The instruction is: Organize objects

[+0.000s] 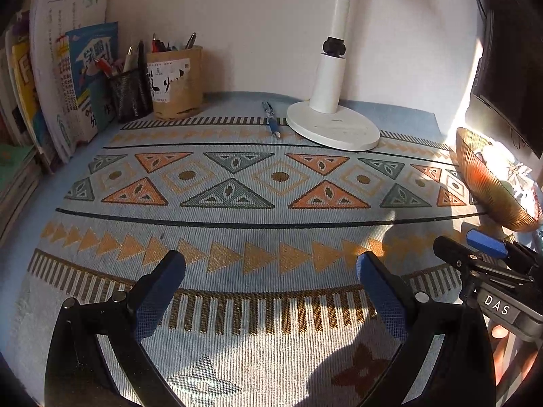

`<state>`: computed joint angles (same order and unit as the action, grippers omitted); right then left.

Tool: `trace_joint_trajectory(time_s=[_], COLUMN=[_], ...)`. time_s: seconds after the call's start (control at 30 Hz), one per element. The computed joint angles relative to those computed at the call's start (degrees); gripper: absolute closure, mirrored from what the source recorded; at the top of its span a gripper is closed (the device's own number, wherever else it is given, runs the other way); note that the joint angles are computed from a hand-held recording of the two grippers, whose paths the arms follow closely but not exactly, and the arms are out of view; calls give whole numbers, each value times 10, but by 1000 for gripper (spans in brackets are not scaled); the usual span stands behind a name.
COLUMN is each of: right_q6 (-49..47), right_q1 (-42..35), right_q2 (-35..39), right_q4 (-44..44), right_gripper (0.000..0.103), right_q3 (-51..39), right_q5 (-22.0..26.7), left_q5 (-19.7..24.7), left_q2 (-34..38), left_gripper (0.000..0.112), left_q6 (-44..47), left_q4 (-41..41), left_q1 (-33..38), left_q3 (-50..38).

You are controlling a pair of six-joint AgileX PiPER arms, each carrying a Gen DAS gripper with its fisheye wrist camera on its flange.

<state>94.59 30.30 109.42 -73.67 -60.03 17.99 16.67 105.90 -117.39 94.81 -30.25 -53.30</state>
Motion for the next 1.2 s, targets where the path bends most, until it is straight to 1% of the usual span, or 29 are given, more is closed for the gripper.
trace_joint_trajectory(time_s=[0.07, 0.13, 0.17, 0.2, 0.23, 0.3, 0.47, 0.67, 0.77, 0.93, 1.03, 1.13, 1.2], right_q6=[-3, -3, 4, 16, 34, 39, -6, 1, -12, -11, -20, -48, -103], right_q1=[0, 0, 1, 1, 2, 3, 1, 0, 0, -2, -4, -6, -11], right_q2=[1, 0, -1, -3, -5, -6, 0, -2, 0, 0, -1, 3, 9], right_q4=[2, 2, -4, -15, -32, -38, 2, -5, 8, 5, 14, 43, 99], right_gripper=[36, 28, 21, 18, 18, 18, 17, 17, 17, 17, 17, 17, 15], right_q3=[-1, -1, 0, 2, 6, 8, -1, 2, 0, 0, 0, -6, -18], right_q5=[0, 2, 3, 5, 7, 6, 6, 3, 5, 2, 0, 0, 1], left_q5=[2, 2, 2, 4, 4, 3, 7, 6, 5, 5, 4, 8, 10], left_q2=[1, 3, 4, 4, 5, 4, 6, 6, 6, 6, 10, 14, 18], left_gripper=[11, 11, 11, 11, 11, 11, 11, 11, 11, 11, 11, 11, 11], left_q6=[10, 24, 30, 35, 39, 41, 56, 58, 58, 58, 77, 115, 146], left_q4=[-10, -23, -29, -34, -38, -39, -56, -56, -55, -55, -72, -109, -140], left_q1=[-1, -1, -1, -2, -2, -1, -4, -3, -2, -2, -2, -4, -4], left_q3=[-2, -4, -5, -6, -7, -7, -9, -9, -9, -10, -13, -20, -26])
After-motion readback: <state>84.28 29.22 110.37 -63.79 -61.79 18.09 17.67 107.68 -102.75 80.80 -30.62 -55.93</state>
